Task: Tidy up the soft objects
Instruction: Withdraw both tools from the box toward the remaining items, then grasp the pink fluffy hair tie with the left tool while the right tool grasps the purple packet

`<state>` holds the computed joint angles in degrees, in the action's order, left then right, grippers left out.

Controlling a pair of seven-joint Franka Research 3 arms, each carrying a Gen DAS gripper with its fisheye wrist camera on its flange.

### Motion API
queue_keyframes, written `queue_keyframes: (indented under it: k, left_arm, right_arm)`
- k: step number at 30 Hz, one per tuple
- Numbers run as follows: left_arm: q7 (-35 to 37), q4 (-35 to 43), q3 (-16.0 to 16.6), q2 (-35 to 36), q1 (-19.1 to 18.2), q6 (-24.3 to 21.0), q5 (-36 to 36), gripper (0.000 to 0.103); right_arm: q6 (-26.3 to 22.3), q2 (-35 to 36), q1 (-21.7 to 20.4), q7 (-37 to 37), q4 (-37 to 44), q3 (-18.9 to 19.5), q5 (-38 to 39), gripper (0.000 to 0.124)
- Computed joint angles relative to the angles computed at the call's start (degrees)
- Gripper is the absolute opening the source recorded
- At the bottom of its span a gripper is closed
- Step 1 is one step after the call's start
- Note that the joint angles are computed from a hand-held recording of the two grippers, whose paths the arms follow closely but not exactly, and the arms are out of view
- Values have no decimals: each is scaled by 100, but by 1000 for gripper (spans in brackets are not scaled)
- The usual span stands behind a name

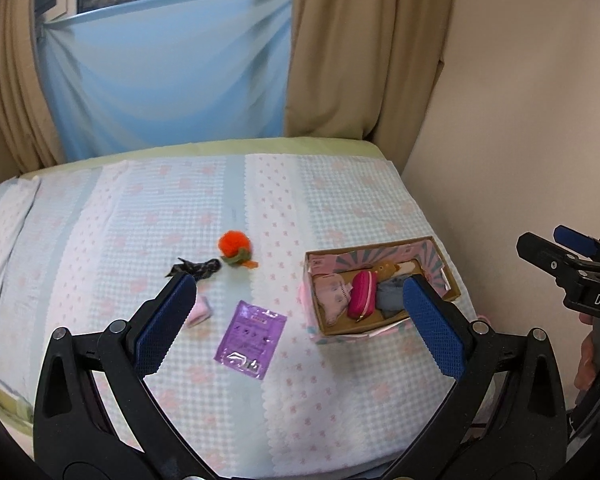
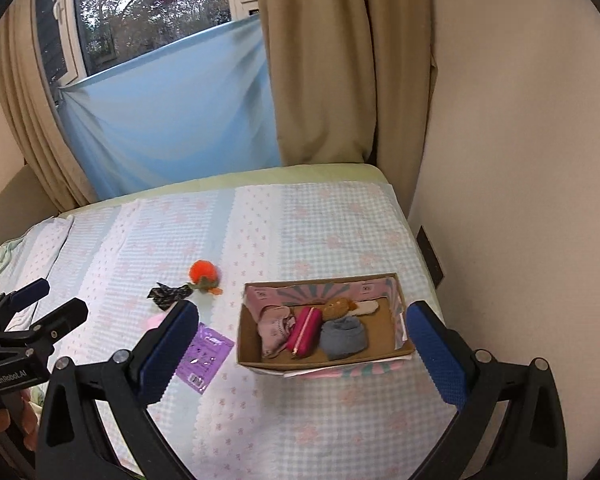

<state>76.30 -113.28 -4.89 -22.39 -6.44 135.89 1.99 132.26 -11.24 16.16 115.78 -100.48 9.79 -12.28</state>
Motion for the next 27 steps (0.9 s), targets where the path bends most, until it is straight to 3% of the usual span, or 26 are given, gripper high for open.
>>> queue_keyframes:
  k: [7,15,21,27]
  left_arm:
    - [552,-470,457,-338,18,143,-412,103]
    - [1505,-660,897,-168,188,207,-925,103]
    - [2740,-699,1291,338,354,416,-1717,103]
    - [4487,-579,1621,1291,451,606,-3060,103]
  right_arm:
    - [76,44,162,497,-36,239,-193,103]
    - [61,634,565,1689,318,416,-801,103]
    - [-186,1318,1120,2606,764,311,-1255,103]
    - [-327,2249,1778,3535,1263,2,-1627,103]
